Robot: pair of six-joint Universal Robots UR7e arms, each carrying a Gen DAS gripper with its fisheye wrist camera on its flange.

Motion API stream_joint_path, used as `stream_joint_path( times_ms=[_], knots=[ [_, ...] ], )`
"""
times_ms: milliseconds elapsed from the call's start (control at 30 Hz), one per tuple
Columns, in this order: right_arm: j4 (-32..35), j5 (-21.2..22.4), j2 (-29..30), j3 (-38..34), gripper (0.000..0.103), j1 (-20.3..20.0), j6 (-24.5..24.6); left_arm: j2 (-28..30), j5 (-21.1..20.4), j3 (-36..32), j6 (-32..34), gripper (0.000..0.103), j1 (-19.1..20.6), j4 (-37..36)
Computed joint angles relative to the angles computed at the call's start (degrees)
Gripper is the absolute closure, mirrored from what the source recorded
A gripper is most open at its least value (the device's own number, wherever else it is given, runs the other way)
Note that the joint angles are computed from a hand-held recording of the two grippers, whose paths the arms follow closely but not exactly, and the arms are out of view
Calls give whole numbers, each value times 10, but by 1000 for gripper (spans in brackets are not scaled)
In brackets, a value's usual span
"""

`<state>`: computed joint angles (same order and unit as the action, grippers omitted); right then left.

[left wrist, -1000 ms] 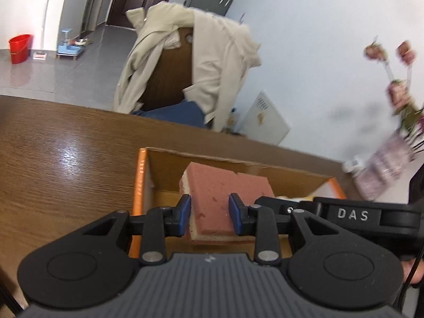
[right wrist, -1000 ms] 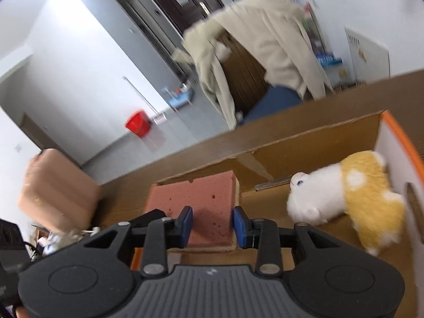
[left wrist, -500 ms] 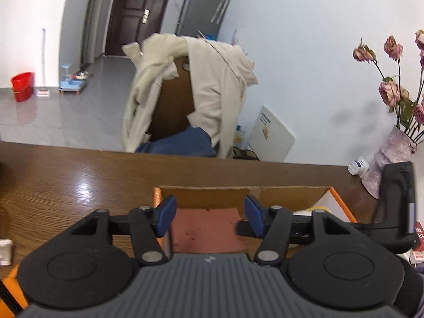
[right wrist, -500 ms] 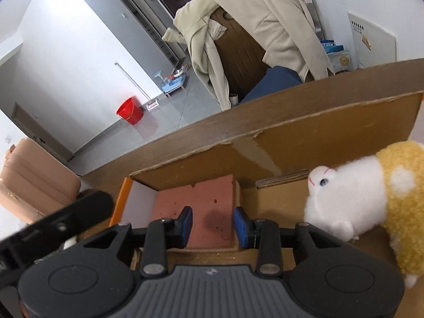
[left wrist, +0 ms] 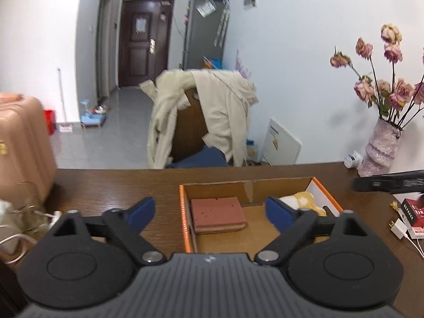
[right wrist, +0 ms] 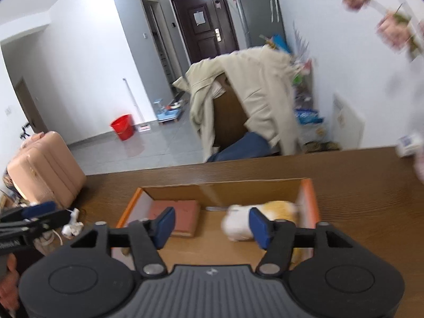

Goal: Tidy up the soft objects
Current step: 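Carry the sponge with both grippers into the box and open, then withdraw both grippers from the box toward the lilac rolled towel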

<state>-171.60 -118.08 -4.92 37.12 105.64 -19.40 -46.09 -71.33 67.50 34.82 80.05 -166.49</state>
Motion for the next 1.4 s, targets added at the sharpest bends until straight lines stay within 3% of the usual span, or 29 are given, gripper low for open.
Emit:
stream_joint_path(
  times_ms=[100,167,533,667,867,1000,1133,1233,1300,1400],
  knots=[
    [-96,-27,-71,138,29,12,-48,-45,-2,73,17,4,-6,-42],
    [-143,-32,-107,208,24,16,-55,-70,1,116,20,3,-11,-73],
    [-301,-31,-189,415,21,44,-78,-175,6,289,19,0,-27,-189],
    [-398,-35,-182,465,20,56,-123,-209,-17,370,24,0,-17,-268],
    [-606,-12,-142,541,16,66,-207,-238,-48,496,59,0,7,-425],
    [-699,0,-121,607,15,76,-220,-268,-81,579,49,0,22,-524],
    [-750,2,-104,667,8,90,-195,-297,-119,661,85,0,31,-613],
    [-783,-15,-84,703,5,108,-205,-332,-142,703,94,0,39,-598],
    [-808,-32,-68,719,2,123,-183,-353,-153,720,93,0,44,-579],
    [-818,-13,-62,744,0,126,-159,-363,-163,725,96,0,43,-567]
  ],
)
